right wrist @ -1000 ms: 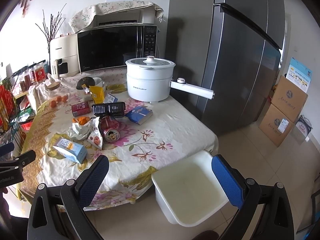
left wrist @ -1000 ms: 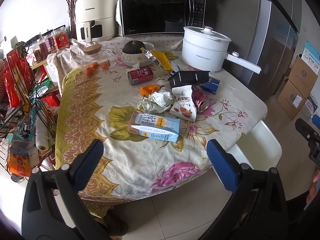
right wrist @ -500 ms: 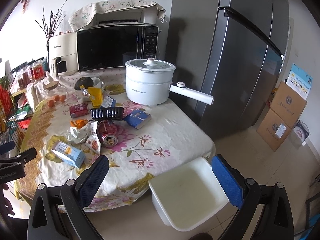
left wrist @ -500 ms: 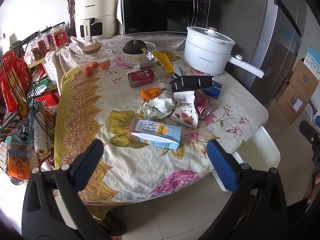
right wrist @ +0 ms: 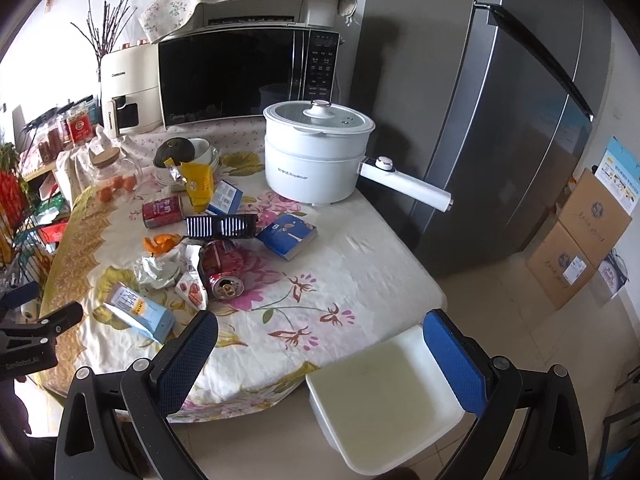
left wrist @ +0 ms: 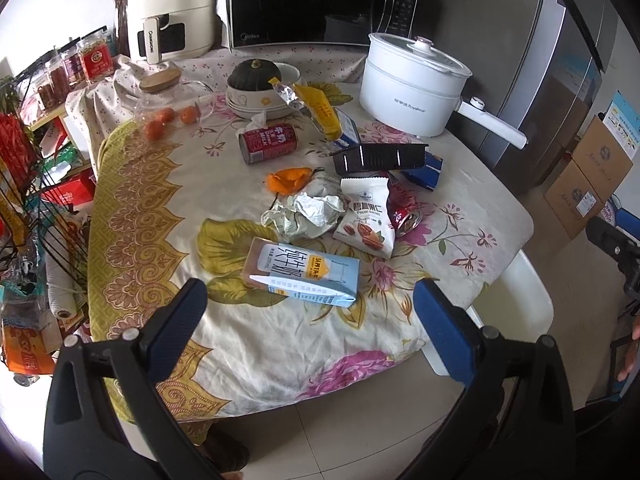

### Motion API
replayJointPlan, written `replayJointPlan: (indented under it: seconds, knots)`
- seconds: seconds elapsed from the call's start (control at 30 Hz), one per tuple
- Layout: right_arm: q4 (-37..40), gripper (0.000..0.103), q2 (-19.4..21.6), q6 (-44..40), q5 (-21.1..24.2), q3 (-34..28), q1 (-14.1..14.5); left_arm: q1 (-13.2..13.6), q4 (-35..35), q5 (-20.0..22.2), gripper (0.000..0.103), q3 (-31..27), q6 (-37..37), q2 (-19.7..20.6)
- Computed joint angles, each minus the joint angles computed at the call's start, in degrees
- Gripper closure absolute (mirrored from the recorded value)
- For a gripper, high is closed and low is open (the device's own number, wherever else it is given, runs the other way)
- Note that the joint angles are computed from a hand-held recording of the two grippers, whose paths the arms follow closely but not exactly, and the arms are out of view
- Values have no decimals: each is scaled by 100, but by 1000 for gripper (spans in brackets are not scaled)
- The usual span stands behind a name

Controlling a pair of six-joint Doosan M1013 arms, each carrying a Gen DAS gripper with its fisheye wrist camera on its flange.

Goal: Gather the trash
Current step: 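Reach the left tool to the blue-and-white milk carton and grasp it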

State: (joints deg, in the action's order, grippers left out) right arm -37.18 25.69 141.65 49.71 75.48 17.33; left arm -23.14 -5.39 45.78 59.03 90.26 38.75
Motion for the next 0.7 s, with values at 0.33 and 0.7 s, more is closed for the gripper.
replayJointPlan:
  seconds: [0.33, 0.7]
  knots:
    - [1654, 0, 518, -1239, 177, -528, -335, 227, -365, 1128, 1, -990, 227, 724]
    - [2201, 0, 723, -1520, 253, -707, -526, 224, -632, 2502, 1, -2367, -489, 1675]
